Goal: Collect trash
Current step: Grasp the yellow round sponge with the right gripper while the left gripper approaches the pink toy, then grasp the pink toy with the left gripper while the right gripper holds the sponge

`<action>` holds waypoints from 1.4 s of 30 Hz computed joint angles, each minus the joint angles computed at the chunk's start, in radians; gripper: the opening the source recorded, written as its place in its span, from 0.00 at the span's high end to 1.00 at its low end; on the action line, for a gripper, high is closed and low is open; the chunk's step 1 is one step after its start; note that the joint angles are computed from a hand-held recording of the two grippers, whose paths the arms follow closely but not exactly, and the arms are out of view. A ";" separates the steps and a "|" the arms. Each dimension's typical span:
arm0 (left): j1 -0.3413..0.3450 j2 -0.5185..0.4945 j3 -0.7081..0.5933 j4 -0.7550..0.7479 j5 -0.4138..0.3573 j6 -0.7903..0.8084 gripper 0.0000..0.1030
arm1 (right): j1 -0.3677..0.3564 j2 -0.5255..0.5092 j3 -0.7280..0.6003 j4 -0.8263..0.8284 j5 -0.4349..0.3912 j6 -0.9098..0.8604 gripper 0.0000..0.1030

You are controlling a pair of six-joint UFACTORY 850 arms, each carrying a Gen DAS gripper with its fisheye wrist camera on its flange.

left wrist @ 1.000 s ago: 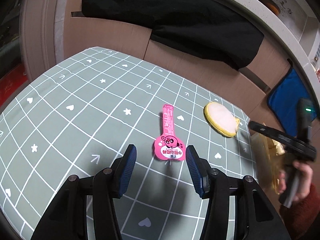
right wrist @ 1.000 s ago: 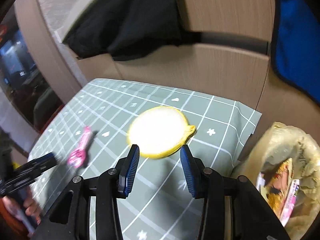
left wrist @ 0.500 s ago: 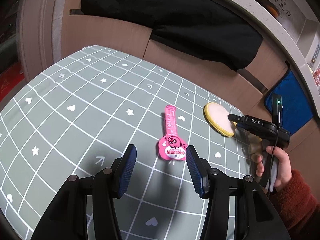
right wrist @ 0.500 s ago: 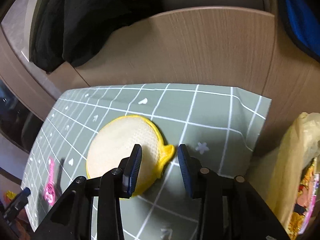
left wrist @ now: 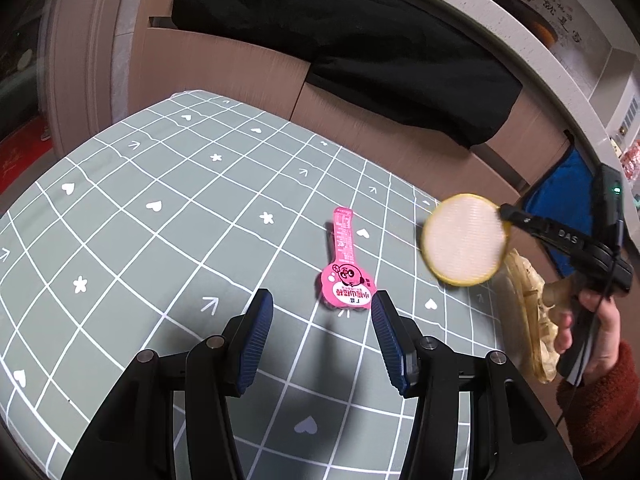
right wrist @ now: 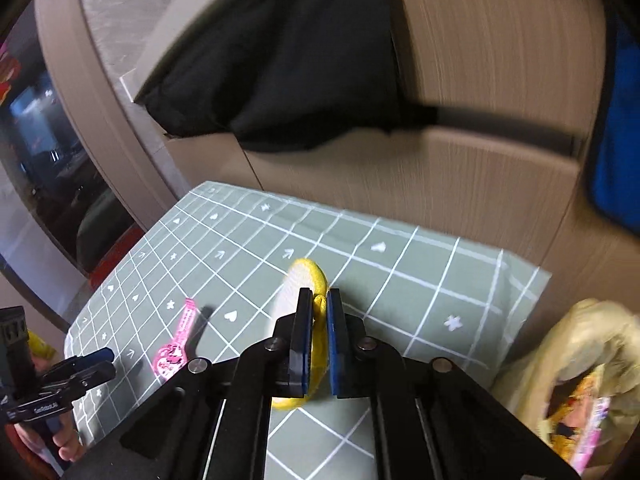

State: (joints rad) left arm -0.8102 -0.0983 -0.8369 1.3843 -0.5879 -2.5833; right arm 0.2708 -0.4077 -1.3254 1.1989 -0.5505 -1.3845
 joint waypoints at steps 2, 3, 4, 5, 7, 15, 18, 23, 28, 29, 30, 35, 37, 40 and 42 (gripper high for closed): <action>-0.004 0.005 0.009 0.016 -0.002 -0.028 0.50 | 0.024 0.048 0.047 0.013 0.090 -0.074 0.93; -0.005 0.006 0.012 0.021 -0.001 -0.038 0.50 | 0.035 0.063 0.064 0.013 0.110 -0.099 0.93; -0.005 0.007 0.015 0.024 0.003 -0.047 0.50 | 0.048 0.076 0.080 0.008 0.124 -0.116 0.93; -0.005 0.009 0.017 0.028 0.007 -0.054 0.50 | 0.055 0.084 0.092 0.010 0.130 -0.135 0.93; -0.010 0.010 0.019 0.026 0.005 -0.059 0.50 | 0.080 0.109 0.132 0.051 0.160 -0.226 0.93; -0.026 0.040 0.045 0.000 -0.030 -0.076 0.50 | 0.095 0.121 0.175 0.152 0.186 -0.337 0.87; -0.024 0.041 0.048 -0.005 -0.030 -0.072 0.50 | 0.091 0.090 0.150 0.098 0.218 -0.253 0.85; -0.008 0.018 0.030 0.002 0.005 -0.069 0.50 | 0.050 0.032 0.105 -0.021 0.150 -0.089 0.85; 0.017 -0.033 -0.025 -0.006 0.043 -0.007 0.50 | 0.003 0.038 0.118 0.058 0.033 -0.135 0.87; 0.021 -0.046 -0.039 -0.022 0.037 0.013 0.50 | -0.004 0.043 0.124 0.069 0.015 -0.142 0.87; 0.028 -0.060 -0.055 -0.041 0.034 0.032 0.50 | -0.012 0.050 0.133 0.081 -0.004 -0.151 0.87; 0.067 -0.140 -0.131 -0.154 0.026 0.140 0.50 | -0.038 0.091 0.181 0.117 -0.043 -0.200 0.87; 0.069 -0.173 -0.160 -0.225 0.007 0.209 0.50 | -0.053 0.107 0.202 0.136 -0.056 -0.226 0.87; 0.067 -0.212 -0.191 -0.253 0.007 0.226 0.50 | -0.074 0.117 0.221 0.153 -0.067 -0.258 0.87; 0.063 -0.230 -0.209 -0.257 0.003 0.241 0.50 | -0.085 0.115 0.224 0.150 -0.081 -0.256 0.87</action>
State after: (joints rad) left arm -0.7467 -0.3285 -1.0463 1.1271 -0.5853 -2.3426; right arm 0.1853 -0.2929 -1.1014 1.3490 -0.6317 -1.6410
